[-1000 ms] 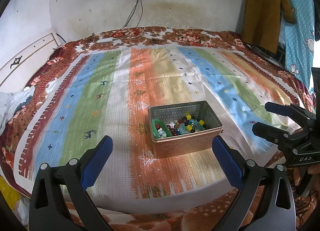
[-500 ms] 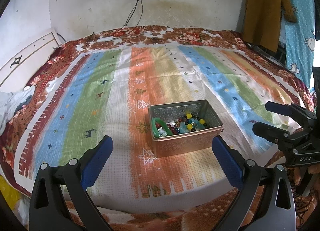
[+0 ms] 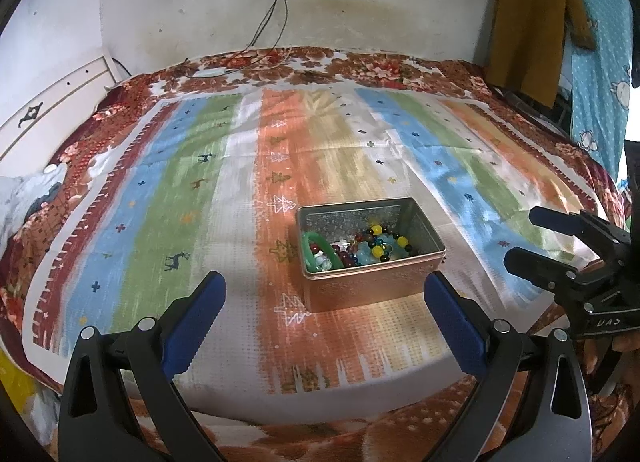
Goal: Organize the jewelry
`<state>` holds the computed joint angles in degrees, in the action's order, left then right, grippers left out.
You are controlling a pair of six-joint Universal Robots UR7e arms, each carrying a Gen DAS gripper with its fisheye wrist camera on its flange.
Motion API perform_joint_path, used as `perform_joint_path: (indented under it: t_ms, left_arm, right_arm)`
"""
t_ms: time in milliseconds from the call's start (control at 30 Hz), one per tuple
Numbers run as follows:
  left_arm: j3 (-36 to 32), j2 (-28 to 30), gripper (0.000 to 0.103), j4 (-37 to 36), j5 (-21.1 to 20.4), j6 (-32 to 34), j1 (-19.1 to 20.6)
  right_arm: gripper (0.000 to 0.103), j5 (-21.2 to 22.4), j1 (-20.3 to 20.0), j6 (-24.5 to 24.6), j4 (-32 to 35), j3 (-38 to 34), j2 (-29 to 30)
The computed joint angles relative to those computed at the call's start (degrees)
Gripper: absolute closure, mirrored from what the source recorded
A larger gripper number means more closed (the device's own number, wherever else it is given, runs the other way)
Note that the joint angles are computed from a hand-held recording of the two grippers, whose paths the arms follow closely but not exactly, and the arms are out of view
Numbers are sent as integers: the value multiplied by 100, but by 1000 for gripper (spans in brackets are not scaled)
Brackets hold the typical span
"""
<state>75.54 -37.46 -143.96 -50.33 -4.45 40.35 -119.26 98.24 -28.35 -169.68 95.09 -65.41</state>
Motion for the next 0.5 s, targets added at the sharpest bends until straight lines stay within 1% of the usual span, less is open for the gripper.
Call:
perform_joint_path:
  t_ms: [267,500]
  left_arm:
    - [-25,18,6,4,112,27,-24]
    - [6,4,6,-104,25,195,-29]
  right_arm:
    - [7,-1,0,0,3,-2,-1]
    - [7,-4,2,-1,5,-1,0]
